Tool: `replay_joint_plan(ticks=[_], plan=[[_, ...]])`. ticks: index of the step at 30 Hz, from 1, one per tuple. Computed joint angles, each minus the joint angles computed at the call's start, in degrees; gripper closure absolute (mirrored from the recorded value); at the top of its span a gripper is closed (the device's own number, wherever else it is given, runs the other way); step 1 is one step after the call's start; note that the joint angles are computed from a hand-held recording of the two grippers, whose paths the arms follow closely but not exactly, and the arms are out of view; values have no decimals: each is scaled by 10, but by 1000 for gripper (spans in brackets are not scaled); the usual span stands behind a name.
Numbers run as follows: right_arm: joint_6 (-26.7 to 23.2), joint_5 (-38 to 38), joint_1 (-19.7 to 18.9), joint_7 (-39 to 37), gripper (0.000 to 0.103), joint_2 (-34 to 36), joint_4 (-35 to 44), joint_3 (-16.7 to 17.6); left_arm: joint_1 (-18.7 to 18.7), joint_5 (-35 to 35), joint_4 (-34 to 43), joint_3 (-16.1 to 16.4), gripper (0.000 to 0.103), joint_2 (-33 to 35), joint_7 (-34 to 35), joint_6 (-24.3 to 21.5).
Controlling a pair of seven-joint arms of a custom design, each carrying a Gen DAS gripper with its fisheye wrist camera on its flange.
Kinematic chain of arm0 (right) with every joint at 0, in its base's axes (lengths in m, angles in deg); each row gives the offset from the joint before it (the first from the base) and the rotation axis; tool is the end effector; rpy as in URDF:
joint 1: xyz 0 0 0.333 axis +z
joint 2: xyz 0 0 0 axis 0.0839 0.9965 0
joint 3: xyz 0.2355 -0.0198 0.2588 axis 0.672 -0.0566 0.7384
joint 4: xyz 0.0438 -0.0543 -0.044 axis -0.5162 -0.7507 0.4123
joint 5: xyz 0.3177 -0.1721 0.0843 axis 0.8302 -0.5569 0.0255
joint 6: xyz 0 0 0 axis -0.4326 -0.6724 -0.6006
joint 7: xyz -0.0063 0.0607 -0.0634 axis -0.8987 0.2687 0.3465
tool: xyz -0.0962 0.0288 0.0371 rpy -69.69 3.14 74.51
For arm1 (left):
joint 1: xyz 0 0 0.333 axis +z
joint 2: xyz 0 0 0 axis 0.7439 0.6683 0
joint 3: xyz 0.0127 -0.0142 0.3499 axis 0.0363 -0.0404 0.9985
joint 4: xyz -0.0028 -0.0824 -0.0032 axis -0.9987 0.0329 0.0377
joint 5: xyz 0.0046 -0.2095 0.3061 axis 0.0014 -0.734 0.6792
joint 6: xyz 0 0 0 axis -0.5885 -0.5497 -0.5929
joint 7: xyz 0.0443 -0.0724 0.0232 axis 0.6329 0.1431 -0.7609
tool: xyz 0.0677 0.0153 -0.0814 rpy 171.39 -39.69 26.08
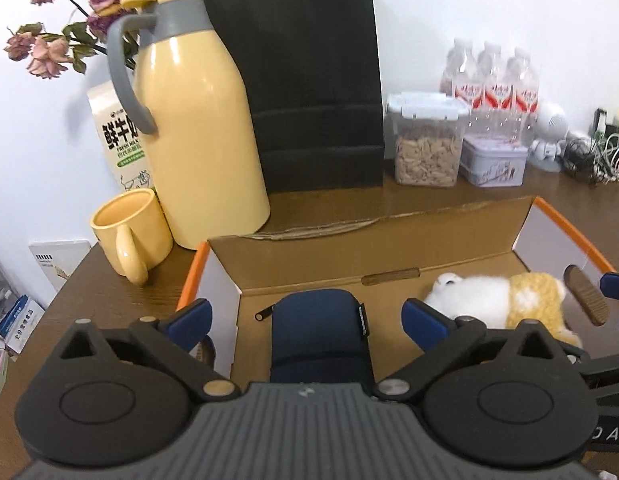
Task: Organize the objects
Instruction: 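Lift both grippers out of the box back over the table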
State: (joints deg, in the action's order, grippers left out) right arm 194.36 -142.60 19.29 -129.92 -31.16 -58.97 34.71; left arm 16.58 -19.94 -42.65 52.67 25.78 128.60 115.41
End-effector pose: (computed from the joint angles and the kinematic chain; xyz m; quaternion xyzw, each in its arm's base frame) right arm 0.5828 0.1825 0.4744 -0.5832 0.6606 -0.3398 0.3286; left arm 0.6520 -0.3413 0.5019 -0.5065 0.7303 -0.3291 0.3190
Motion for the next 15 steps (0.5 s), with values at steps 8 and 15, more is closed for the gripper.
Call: replay_joint_plan(ticks=[8,15], plan=[[-14,-66,-1,74,0,-44,-25,13,-15,52,-55,24,0,-49,-59,30],[-43,-109,-6,108,0,-110,-75,42,-20,163,-128,37,0,-119,-163,65]])
